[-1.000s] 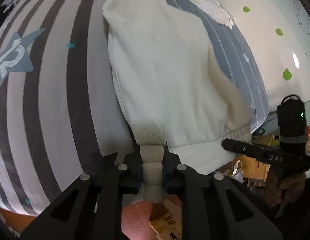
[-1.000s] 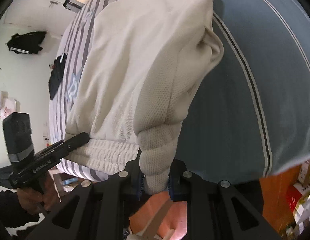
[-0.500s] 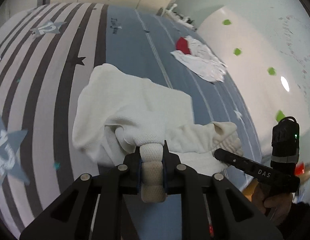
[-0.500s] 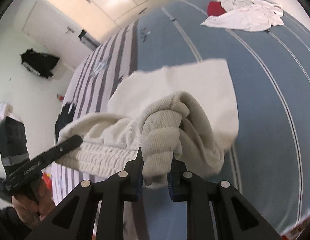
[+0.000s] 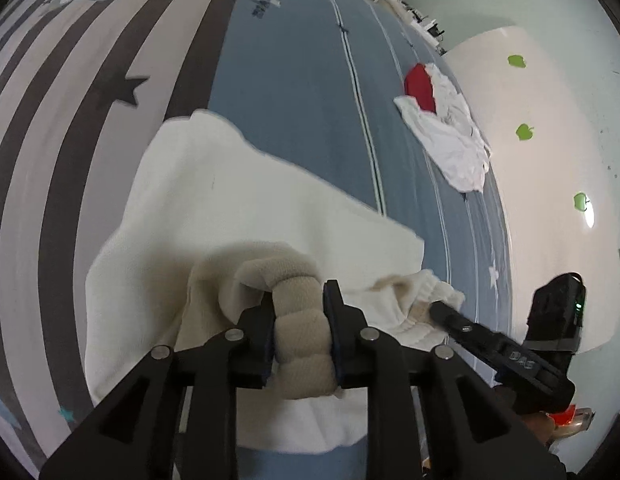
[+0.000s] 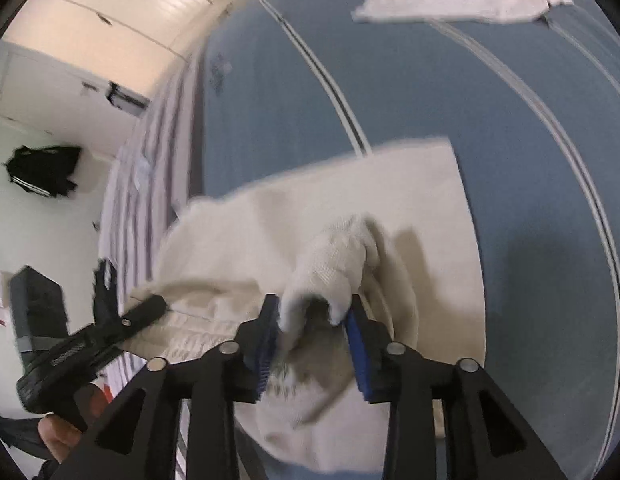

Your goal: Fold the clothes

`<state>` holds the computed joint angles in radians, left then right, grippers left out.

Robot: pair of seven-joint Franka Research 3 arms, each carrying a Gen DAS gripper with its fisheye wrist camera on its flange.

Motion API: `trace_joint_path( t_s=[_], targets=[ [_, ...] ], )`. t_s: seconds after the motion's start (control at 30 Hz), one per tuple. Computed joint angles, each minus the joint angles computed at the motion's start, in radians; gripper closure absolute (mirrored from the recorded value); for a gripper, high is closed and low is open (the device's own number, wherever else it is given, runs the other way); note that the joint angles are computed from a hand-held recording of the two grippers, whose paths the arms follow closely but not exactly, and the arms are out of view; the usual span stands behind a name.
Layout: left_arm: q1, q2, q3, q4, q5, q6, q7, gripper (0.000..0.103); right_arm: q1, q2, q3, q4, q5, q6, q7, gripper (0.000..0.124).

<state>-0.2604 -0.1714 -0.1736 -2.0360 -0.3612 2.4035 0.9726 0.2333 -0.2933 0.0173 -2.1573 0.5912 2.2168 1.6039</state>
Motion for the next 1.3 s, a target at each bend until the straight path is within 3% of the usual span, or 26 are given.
trace_joint_path(
  t_s=[0.07,0.17,0.3,0.4,0.43,0.47,0.53,0.57,0.63,0.73,0.83,0.93,1.13,1.23,1.3],
  targets=[
    [0.007,0.045,0.001,0.053,0.022,-0.029,0.001,0.082,0.001,0.007,-0.003,0.01,0.013,0.057,-0.033,0.075],
    [0.018,0.081,-0.002,0.106,0.017,-0.086,0.013,0.081,-0.001,0.026,0.002,0.036,-0.008,0.115,-0.057,0.074],
    [0.038,0.121,-0.003,0.165,-0.026,-0.133,0.027,0.071,-0.005,0.04,0.009,0.064,-0.068,0.113,-0.064,0.074],
    [0.052,0.134,-0.009,0.191,-0.021,-0.14,0.004,0.054,0.004,-0.032,-0.002,0.025,-0.073,0.093,-0.14,0.074],
    [0.055,0.141,-0.012,0.205,-0.005,-0.149,-0.011,0.044,0.008,-0.055,-0.004,0.007,-0.07,0.083,-0.16,0.074],
    [0.058,0.14,-0.015,0.208,0.022,-0.136,-0.032,0.03,0.015,-0.068,-0.004,-0.012,-0.062,0.079,-0.177,0.074],
    [0.06,0.121,-0.023,0.19,0.096,-0.063,-0.072,0.012,0.029,-0.105,-0.003,-0.054,-0.052,0.049,-0.211,0.074],
    [0.06,0.109,-0.025,0.179,0.132,-0.038,-0.085,0.009,0.033,-0.112,-0.001,-0.066,-0.05,0.036,-0.219,0.074],
    [0.059,0.093,-0.026,0.167,0.182,-0.014,-0.095,0.009,0.046,-0.104,0.003,-0.079,-0.032,0.011,-0.224,0.074],
    [0.042,0.046,-0.014,0.094,0.137,0.064,0.025,0.01,0.047,-0.044,0.031,-0.063,-0.049,0.032,-0.196,0.074],
    [0.03,-0.004,-0.034,0.045,0.251,0.064,0.047,0.028,0.047,0.041,0.048,-0.017,-0.073,0.097,-0.167,0.075],
    [0.014,-0.016,-0.045,0.023,0.32,0.038,0.061,0.032,0.048,0.139,0.057,0.051,-0.109,0.174,-0.142,0.075],
    [-0.002,0.118,-0.068,0.104,0.463,-0.004,0.069,0.037,0.05,0.261,0.054,0.17,-0.138,0.192,-0.132,0.075],
    [0.0,0.24,-0.064,0.202,0.558,-0.083,0.019,0.039,0.05,0.229,0.05,0.145,-0.106,0.229,-0.167,0.075],
    [0.011,0.276,-0.053,0.207,0.557,-0.053,0.014,0.039,0.048,0.178,0.05,0.095,-0.119,0.263,-0.171,0.075]
  ],
)
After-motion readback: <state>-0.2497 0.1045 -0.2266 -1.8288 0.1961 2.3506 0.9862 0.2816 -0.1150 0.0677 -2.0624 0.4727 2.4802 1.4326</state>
